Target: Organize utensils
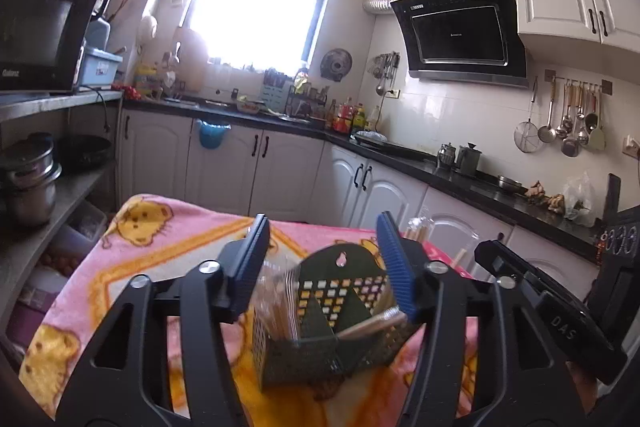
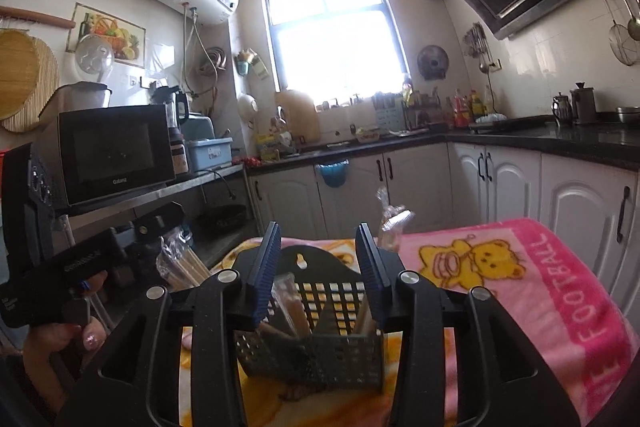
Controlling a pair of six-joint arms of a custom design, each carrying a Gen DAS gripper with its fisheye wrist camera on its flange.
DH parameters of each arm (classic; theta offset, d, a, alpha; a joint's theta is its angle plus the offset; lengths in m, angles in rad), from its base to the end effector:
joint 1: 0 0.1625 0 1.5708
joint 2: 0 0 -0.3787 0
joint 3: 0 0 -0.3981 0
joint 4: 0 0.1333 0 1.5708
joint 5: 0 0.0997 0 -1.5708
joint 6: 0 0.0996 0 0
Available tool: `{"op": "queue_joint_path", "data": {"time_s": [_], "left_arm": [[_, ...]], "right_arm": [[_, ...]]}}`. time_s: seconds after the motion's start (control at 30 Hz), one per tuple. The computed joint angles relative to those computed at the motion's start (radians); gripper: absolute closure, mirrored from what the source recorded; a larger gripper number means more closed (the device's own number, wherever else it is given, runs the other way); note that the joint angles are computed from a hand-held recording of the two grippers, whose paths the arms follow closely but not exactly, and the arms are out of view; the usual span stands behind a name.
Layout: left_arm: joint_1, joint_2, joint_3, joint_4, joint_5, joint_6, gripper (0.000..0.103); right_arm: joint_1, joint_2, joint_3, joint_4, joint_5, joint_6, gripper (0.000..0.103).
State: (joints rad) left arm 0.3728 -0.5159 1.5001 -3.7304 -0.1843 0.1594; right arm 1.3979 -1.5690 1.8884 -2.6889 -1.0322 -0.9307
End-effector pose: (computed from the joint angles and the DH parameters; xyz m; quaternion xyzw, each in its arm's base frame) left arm -0.4792 -0.4357 0.1027 0.1261 0.7207 -0.6342 0.2501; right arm 0.0940 -0.5336 0.4280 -0.4246 0.7869 -0.4477 0.0123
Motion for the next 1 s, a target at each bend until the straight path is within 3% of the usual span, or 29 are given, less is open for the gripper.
{"op": "queue_joint_path", "data": {"time_s": [0.23, 0.37, 0.57, 0.63, 0.77, 1.0], "left_arm": [[-0.030, -0.107, 0.157, 0.304, 0.004, -0.381, 0.037], [-0.043, -0.183, 0.242, 0.537, -0.005, -0.638, 0.028], [-0.050, -0.272, 0.319, 0.869, -0.039, -0.957, 0.017], [-0.052, -0.290, 0.331, 0.965, -0.049, -1.037, 0.011], [-0.052, -0.309, 0.353, 1.102, -0.080, -1.164, 0.011], [-0.044, -0.313, 0.376, 1.187, -0.143, -1.257, 0.011]], "right_arm": [[-0.016, -0.058, 0.024, 0.040, -0.060, 0.005, 0.056], [-0.032, -0.087, 0.036, 0.070, -0.083, 0.006, 0.051], [-0.049, -0.128, 0.053, 0.133, -0.128, -0.008, 0.034], [-0.058, -0.141, 0.060, 0.158, -0.135, -0.022, 0.027], [-0.068, -0.162, 0.080, 0.182, -0.172, -0.045, 0.021], [-0.077, -0.193, 0.128, 0.196, -0.227, -0.121, 0.014]]}}
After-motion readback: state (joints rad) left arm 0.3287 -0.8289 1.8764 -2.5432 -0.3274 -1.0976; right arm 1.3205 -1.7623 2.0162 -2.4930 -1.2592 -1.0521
